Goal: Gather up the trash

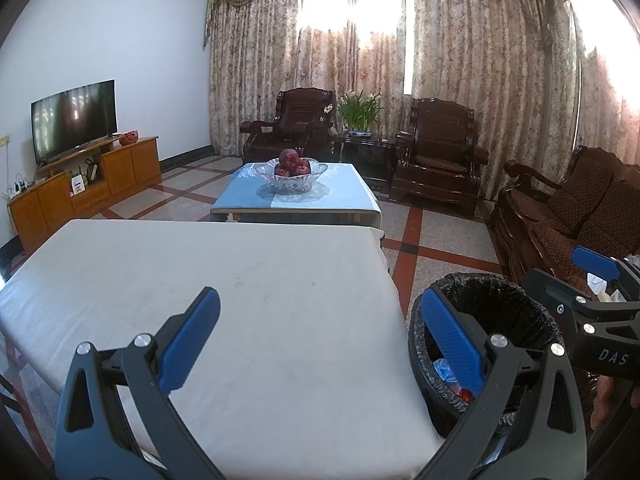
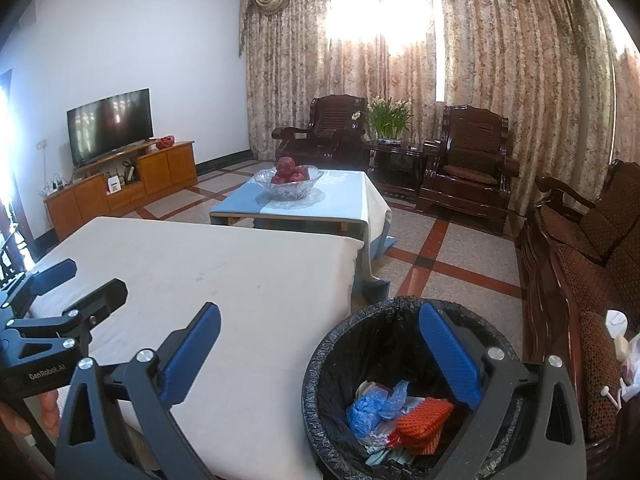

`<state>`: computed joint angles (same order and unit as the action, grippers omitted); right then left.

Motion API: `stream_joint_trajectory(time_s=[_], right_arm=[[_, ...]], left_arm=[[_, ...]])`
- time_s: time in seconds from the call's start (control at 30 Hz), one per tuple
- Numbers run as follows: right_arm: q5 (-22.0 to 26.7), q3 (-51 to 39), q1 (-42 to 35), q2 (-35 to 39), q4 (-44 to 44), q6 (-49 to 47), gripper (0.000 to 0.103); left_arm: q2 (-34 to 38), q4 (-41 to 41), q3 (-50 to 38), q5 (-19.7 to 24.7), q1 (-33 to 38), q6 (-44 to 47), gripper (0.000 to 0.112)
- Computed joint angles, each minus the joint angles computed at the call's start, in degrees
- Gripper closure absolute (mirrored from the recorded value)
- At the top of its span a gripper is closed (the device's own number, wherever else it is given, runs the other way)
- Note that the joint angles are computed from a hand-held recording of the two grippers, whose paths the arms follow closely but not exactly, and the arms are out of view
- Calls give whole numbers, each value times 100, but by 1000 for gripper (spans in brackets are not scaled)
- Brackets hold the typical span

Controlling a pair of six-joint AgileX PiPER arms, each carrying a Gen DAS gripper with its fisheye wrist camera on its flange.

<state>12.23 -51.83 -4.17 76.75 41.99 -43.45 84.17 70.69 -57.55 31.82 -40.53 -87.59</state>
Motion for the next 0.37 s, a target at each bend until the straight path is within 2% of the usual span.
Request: stream_joint_trajectory(time_s=[0.37], right_arm=[[9,-8,-12,3,59,-66,6]], left_arm=[[-23,-4,23,-19,28,22,14]])
